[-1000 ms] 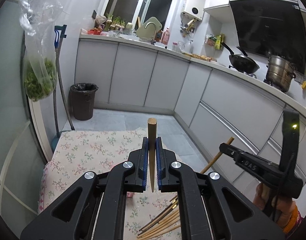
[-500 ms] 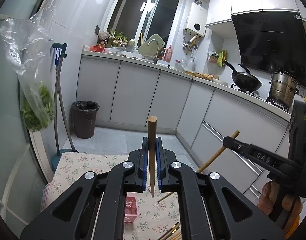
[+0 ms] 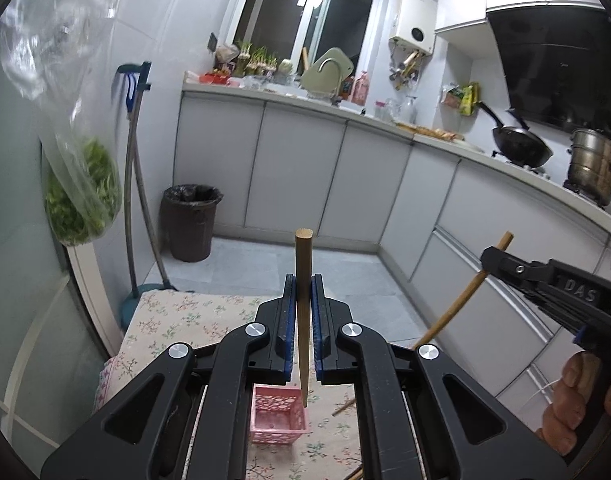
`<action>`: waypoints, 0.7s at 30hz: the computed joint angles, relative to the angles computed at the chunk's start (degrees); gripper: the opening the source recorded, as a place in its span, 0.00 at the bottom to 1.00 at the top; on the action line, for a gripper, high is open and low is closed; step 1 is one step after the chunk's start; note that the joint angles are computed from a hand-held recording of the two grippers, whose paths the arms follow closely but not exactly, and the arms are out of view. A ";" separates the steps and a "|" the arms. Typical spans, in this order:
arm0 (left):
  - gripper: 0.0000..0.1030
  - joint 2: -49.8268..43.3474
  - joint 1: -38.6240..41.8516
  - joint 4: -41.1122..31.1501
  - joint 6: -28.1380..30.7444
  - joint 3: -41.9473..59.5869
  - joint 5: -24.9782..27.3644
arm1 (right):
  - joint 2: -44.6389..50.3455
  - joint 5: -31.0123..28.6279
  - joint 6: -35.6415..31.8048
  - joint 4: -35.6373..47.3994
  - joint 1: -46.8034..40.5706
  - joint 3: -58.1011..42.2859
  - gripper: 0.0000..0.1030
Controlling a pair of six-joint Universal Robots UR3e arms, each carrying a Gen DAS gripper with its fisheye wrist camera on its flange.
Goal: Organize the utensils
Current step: 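Carry both upright chopsticks over the pink basket and lower them in, then open both tools to release the chopsticks into the pink basket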
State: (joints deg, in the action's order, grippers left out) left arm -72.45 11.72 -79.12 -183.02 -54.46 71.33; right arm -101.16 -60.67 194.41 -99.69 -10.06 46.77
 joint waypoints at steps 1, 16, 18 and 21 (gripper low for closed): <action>0.06 -0.38 -1.59 1.72 -0.41 -1.81 2.47 | 0.43 -1.34 0.40 -1.33 1.32 0.77 0.07; 0.24 2.94 3.37 2.33 -0.54 -10.78 2.56 | 6.32 -11.69 4.49 -15.18 13.98 9.51 0.07; 0.27 2.78 2.80 2.21 -0.87 -10.17 3.68 | 7.15 -12.64 4.96 -16.17 14.94 10.11 0.07; 0.29 2.33 1.82 2.30 -1.28 -9.72 5.21 | 8.57 -14.38 5.62 -17.64 16.67 10.79 0.07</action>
